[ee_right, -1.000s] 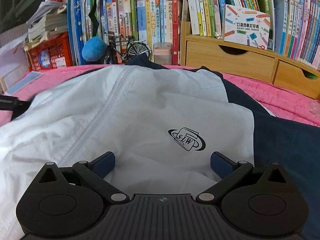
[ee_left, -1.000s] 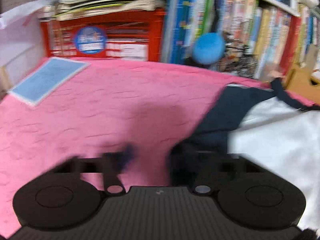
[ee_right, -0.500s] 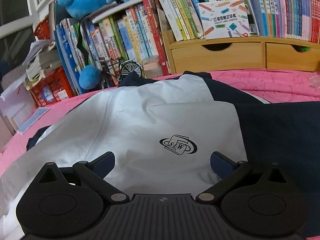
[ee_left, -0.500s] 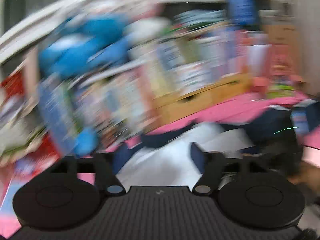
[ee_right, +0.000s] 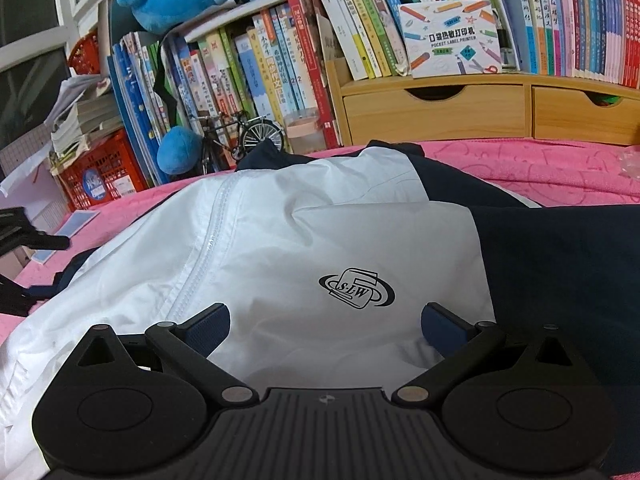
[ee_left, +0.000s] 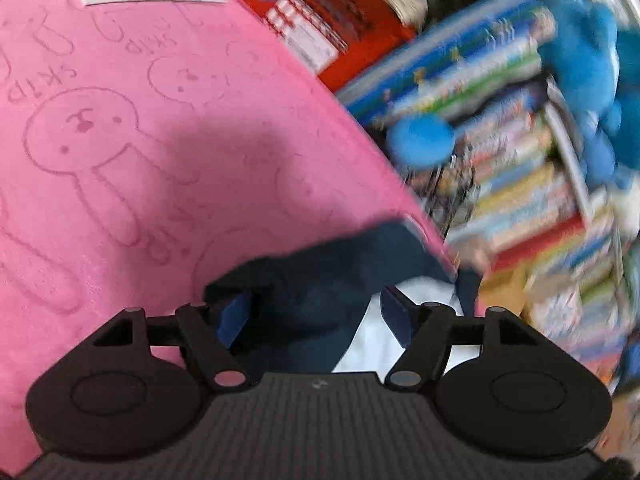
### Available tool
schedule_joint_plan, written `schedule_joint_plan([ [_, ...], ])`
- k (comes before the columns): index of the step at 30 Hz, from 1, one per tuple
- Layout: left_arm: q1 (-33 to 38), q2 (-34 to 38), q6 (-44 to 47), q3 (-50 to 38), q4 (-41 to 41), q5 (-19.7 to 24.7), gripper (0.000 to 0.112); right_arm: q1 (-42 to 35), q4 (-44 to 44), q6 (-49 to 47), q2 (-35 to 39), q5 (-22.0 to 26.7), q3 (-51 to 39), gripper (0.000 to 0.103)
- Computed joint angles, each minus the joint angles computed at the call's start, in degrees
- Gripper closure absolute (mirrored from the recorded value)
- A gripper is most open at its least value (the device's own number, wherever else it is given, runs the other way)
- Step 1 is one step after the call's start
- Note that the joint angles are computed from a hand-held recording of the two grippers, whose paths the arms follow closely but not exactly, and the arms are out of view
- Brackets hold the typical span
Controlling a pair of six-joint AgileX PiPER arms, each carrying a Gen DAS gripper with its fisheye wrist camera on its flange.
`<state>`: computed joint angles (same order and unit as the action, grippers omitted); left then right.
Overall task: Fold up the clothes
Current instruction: 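Grasp the striped-cuff sleeve with the left gripper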
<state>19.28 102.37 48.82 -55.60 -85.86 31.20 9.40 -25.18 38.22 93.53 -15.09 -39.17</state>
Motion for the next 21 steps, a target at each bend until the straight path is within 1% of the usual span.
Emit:
schedule_joint_plan([
  [1,-0.5,0.7,0.3,-0.6,-2.2,-0.6,0.035,0.0,-0.1,0.0,0.0,0.0,0.0,0.0],
  [2,-1.4,1.6,-1.5,-2.0,-2.0,-1.6,0.036,0.0,-0.1,-0.1,0.0,0.0,0.0,0.0],
  [3,-2.1,2.3,-3.7,-3.4,-1.0,-2.3,0.052,0.1,0.5,-0.7,0.1,0.2,0.0,0.0],
  [4,-2.6,2.5,-5.7,-4.5,0.3,-2.7,0.063,0.1,0.7,-1.0,0.1,0.2,-0.1,0.0],
  [5,-3.2,2.8,-7.7,-5.6,1.7,-3.1,0.085,0.0,0.6,-0.9,0.1,0.0,0.0,0.0],
  [6,-3.6,2.7,-7.9,-6.4,1.8,-2.4,0.101,-0.1,0.7,-0.8,0.1,-0.3,0.1,0.0],
  [7,-3.8,2.3,-5.8,-6.9,0.3,-0.4,0.105,-0.4,1.1,-0.8,0.0,-0.9,0.4,0.0],
  [9,-4.9,0.3,1.6,-7.1,-2.8,3.8,0.105,-1.3,4.0,-1.5,-0.2,-3.2,1.7,0.0],
  [10,-6.5,-2.1,5.9,-6.3,-2.7,5.4,0.105,-2.0,7.1,-3.0,-0.4,-5.1,2.8,0.0],
  [12,-9.8,-7.2,13.3,-3.9,-0.7,9.7,0.104,-4.2,12.1,-3.2,-0.8,-10.4,5.6,0.0],
  [14,-13.9,-11.4,17.9,-2.6,3.5,13.1,0.103,-7.4,13.4,0.9,-0.9,-15.9,8.4,0.0],
  [15,-16.4,-13.3,18.9,-0.6,6.3,13.7,0.103,-9.1,13.6,3.4,-0.8,-18.2,9.5,0.0],
  [17,-22.1,-16.4,19.4,2.6,12.3,14.0,0.1,-11.8,13.0,7.9,-0.4,-20.5,10.7,0.0],
  [19,-26.8,-18.3,19.3,7.2,17.8,13.4,0.096,-14.4,11.2,12.2,0.3,-22.1,11.2,0.0],
  [21,-30.4,-18.7,17.9,11.1,22.3,13.2,0.096,-14.4,11.2,12.3,0.7,-21.9,10.9,0.0],
])
